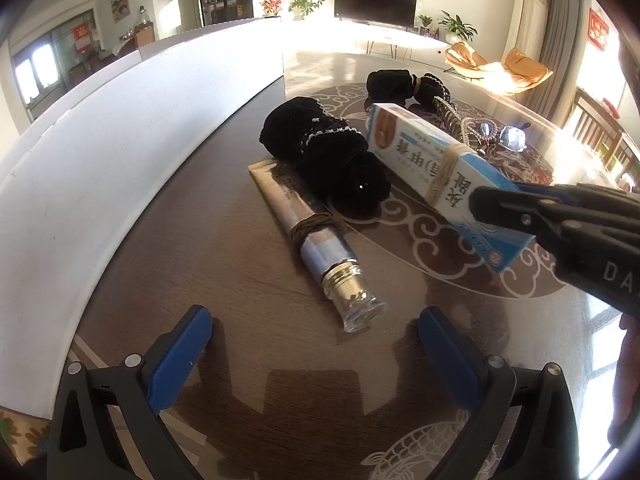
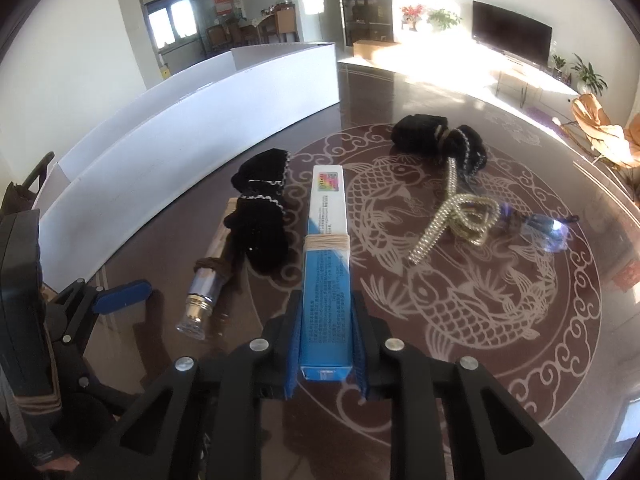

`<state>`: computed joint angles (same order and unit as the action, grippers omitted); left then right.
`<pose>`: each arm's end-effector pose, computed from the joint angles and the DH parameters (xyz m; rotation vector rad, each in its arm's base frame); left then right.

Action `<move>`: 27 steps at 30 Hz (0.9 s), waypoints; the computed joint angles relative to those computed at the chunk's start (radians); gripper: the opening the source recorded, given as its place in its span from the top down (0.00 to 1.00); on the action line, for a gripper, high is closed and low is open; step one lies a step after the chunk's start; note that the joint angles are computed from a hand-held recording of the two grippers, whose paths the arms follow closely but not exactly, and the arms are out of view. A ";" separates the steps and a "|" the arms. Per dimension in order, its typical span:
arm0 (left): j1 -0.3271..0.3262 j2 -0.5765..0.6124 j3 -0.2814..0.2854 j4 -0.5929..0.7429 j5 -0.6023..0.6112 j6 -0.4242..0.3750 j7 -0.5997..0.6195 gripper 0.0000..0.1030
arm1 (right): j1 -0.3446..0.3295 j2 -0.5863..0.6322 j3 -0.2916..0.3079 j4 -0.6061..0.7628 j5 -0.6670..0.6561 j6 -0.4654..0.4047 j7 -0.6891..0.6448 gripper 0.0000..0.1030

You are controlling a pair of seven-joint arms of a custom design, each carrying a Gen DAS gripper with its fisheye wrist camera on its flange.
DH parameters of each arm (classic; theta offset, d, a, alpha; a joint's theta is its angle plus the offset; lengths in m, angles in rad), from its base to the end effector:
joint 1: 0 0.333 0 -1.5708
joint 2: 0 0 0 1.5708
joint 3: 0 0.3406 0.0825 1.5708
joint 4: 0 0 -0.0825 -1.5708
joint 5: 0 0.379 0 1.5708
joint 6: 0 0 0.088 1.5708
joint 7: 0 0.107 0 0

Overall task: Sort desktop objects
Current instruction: 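Grasp the blue-white ointment box with the right tool and lift it, then hold the ointment box with the right tool above the table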

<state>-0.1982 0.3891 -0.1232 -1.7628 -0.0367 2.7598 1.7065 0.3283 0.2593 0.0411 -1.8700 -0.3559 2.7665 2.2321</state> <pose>0.6688 -0.2090 0.4418 -1.4953 2.2644 -0.7168 0.6158 0.2518 0.4746 -1.7946 1.8084 -0.5042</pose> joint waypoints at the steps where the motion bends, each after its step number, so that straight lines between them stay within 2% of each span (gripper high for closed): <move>1: 0.001 0.000 -0.001 0.000 -0.001 0.000 0.002 0.00 | 0.013 -0.029 -0.023 -0.044 -0.026 0.013 0.065 0.78; 3: 0.001 0.001 -0.001 0.001 -0.001 0.000 0.003 0.00 | 0.004 -0.087 -0.034 -0.138 -0.027 0.048 0.148 0.78; 5: 0.001 0.001 0.000 0.001 -0.002 0.000 0.003 0.00 | -0.047 -0.151 0.001 -0.273 0.104 0.182 0.146 0.78; 6: 0.000 0.001 0.000 0.000 -0.002 0.000 0.002 0.00 | -0.050 -0.181 0.006 -0.337 0.223 0.246 0.104 0.77; 7: 0.001 0.001 0.000 0.001 -0.002 0.000 0.003 0.00 | -0.088 -0.205 0.045 -0.386 0.288 0.291 0.103 0.76; 8: 0.000 0.001 0.000 0.001 -0.002 0.000 0.003 0.00 | -0.100 -0.227 0.049 -0.422 0.283 0.309 0.151 0.71; 9: 0.001 0.001 0.000 0.000 -0.002 0.000 0.003 0.00 | -0.085 -0.250 0.019 -0.447 0.207 0.299 0.247 0.60; 10: 0.000 0.001 0.000 0.000 -0.002 0.000 0.003 0.00 | -0.087 -0.272 0.000 -0.460 0.061 0.271 0.390 0.51; 11: 0.000 0.001 0.000 0.000 -0.002 0.000 0.003 0.00 | -0.105 -0.288 0.000 -0.467 -0.055 0.261 0.494 0.46; 13: 0.001 0.001 0.000 0.001 -0.003 0.000 0.004 0.00 | -0.128 -0.309 0.021 -0.443 -0.226 0.162 0.623 0.19; 15: 0.001 0.001 0.000 0.000 -0.003 0.000 0.004 0.00 | -0.130 -0.306 0.033 -0.407 -0.326 0.109 0.635 0.13; 17: 0.001 0.001 0.000 0.000 -0.003 0.000 0.004 0.00 | -0.113 -0.274 0.035 -0.346 -0.341 0.043 0.519 0.12; 19: 0.001 0.001 0.000 0.001 -0.003 0.000 0.005 0.00 | -0.093 -0.227 0.036 -0.275 -0.353 -0.042 0.400 0.07; 22: 0.003 0.000 -0.002 0.000 -0.006 0.000 0.008 0.00 | -0.062 -0.150 0.026 -0.180 -0.352 -0.155 0.271 0.07; 24: 0.003 0.000 -0.002 -0.001 -0.007 0.000 0.009 0.00 | -0.052 -0.123 0.012 -0.157 -0.338 -0.173 0.241 0.07; 27: 0.002 0.000 -0.001 -0.001 -0.007 0.000 0.008 0.00 | -0.045 -0.108 -0.009 -0.162 -0.320 -0.129 0.261 0.07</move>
<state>-0.1957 0.3888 -0.1246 -1.7638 -0.0433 2.7600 1.7150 0.2835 0.1515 0.0325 -2.0318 -0.6757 2.6372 2.4927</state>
